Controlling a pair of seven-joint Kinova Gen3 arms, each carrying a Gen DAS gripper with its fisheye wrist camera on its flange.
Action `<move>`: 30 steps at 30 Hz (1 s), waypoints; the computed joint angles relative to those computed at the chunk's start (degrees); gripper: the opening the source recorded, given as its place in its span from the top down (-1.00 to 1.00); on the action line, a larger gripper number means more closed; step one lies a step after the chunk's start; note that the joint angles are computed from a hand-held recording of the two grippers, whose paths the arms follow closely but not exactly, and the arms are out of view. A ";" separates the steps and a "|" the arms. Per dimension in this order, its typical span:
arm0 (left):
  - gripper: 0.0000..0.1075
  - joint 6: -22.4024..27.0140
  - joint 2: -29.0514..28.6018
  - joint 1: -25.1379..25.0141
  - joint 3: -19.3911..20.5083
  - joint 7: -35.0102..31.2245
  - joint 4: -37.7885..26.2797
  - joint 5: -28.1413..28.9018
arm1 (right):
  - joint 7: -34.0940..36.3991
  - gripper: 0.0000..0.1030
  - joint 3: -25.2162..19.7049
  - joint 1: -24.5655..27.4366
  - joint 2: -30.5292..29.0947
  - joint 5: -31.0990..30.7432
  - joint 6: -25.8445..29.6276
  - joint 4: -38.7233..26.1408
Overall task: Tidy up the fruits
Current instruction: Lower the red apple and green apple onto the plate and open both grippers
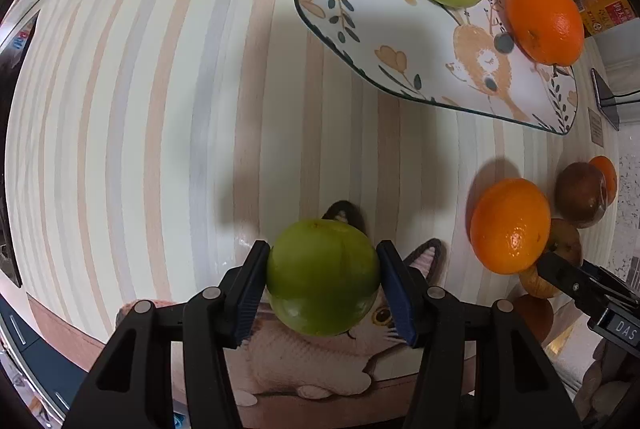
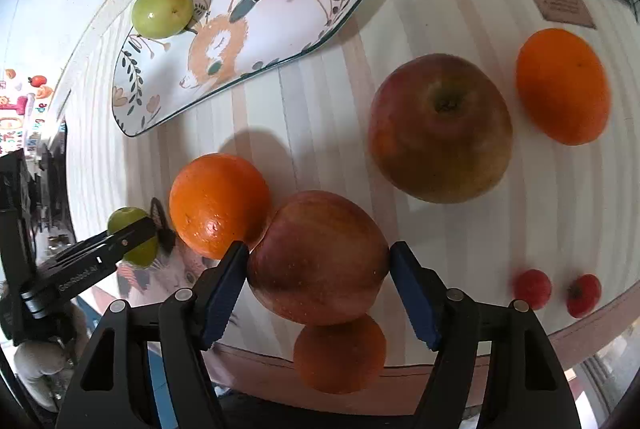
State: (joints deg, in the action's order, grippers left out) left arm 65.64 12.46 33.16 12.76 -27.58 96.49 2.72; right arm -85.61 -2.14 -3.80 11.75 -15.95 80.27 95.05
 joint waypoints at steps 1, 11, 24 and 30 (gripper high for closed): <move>0.03 0.15 -0.32 0.26 -0.29 0.12 0.03 0.01 | -0.54 -0.44 -0.04 -0.31 -0.65 0.44 -0.56 0.28; 0.03 0.17 -7.71 -2.48 0.49 1.38 -2.88 0.88 | -0.11 -0.44 0.55 1.48 -3.72 -5.15 3.31 -6.36; 0.03 8.50 6.71 -8.20 -3.11 -7.85 -22.20 0.56 | -6.55 -0.44 -2.65 -8.02 8.12 3.37 1.79 -22.90; 0.03 12.53 12.31 -9.02 -4.66 -11.39 -25.97 0.88 | -9.34 -0.44 -2.84 -11.53 13.35 7.34 2.21 -25.28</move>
